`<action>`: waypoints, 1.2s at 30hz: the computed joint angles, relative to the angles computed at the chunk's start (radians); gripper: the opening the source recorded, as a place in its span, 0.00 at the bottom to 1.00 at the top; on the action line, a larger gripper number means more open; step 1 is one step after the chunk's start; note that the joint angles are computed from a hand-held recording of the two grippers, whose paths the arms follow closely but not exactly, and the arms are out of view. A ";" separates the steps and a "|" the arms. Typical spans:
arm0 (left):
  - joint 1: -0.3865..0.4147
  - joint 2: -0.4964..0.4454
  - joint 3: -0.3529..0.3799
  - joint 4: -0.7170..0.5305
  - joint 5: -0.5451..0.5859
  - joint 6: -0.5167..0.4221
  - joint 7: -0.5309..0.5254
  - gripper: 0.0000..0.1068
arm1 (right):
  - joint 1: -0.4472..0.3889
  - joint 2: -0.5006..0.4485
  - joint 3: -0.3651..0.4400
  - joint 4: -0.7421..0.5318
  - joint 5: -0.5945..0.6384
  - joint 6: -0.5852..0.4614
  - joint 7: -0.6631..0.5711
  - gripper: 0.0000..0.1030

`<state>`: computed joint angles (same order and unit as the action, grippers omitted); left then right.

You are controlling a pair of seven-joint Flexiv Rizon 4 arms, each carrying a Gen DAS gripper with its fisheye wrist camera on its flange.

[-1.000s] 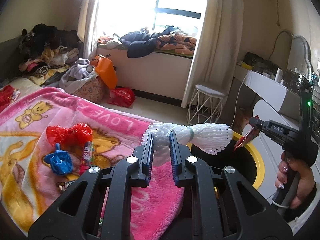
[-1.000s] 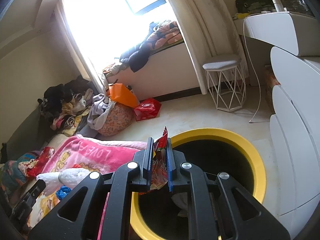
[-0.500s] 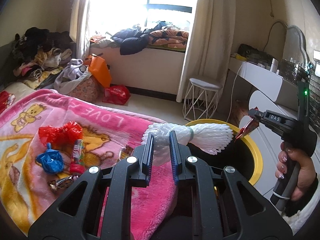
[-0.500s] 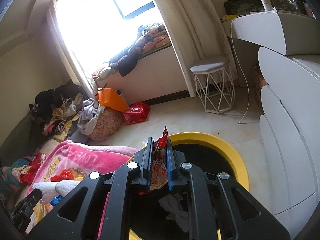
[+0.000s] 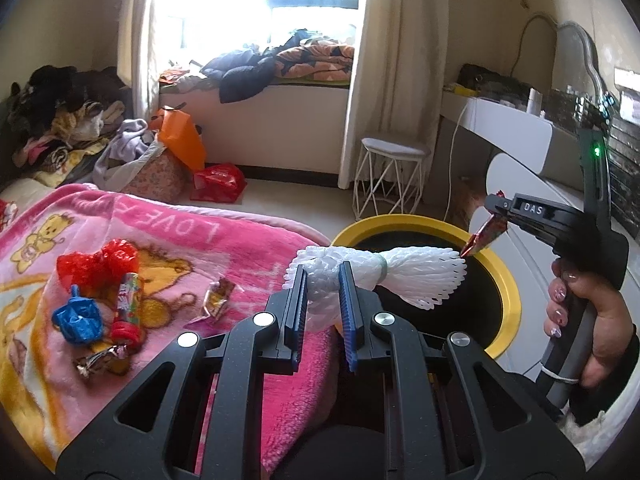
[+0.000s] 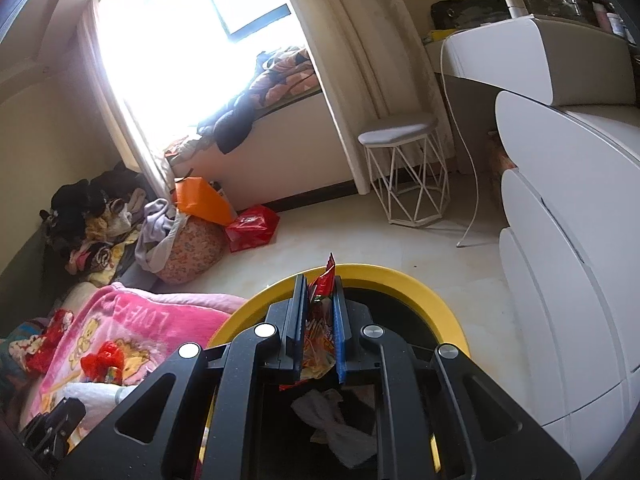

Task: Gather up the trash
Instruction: 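Carry both held items over the yellow bin and open both tools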

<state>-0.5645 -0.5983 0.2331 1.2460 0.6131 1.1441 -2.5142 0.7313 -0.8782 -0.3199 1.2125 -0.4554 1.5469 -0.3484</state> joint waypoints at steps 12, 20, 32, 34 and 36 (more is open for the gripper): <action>0.022 -0.061 -0.043 -0.048 -0.082 -0.009 0.123 0.10 | -0.001 -0.015 -0.011 -0.006 -0.012 -0.033 0.028 0.11; 0.021 -0.102 -0.046 -0.087 -0.141 -0.019 0.189 0.11 | -0.041 -0.027 0.053 -0.032 -0.029 -0.077 0.005 0.11; 0.028 -0.142 -0.066 -0.130 -0.214 -0.036 0.291 0.11 | -0.062 -0.041 0.089 -0.066 -0.046 -0.111 -0.024 0.13; 0.026 -0.146 -0.066 -0.135 -0.222 -0.037 0.304 0.11 | -0.065 -0.044 0.097 -0.072 -0.046 -0.113 -0.029 0.14; 0.026 -0.151 -0.070 -0.140 -0.232 -0.037 0.319 0.12 | -0.072 -0.048 0.110 -0.078 -0.043 -0.114 -0.037 0.15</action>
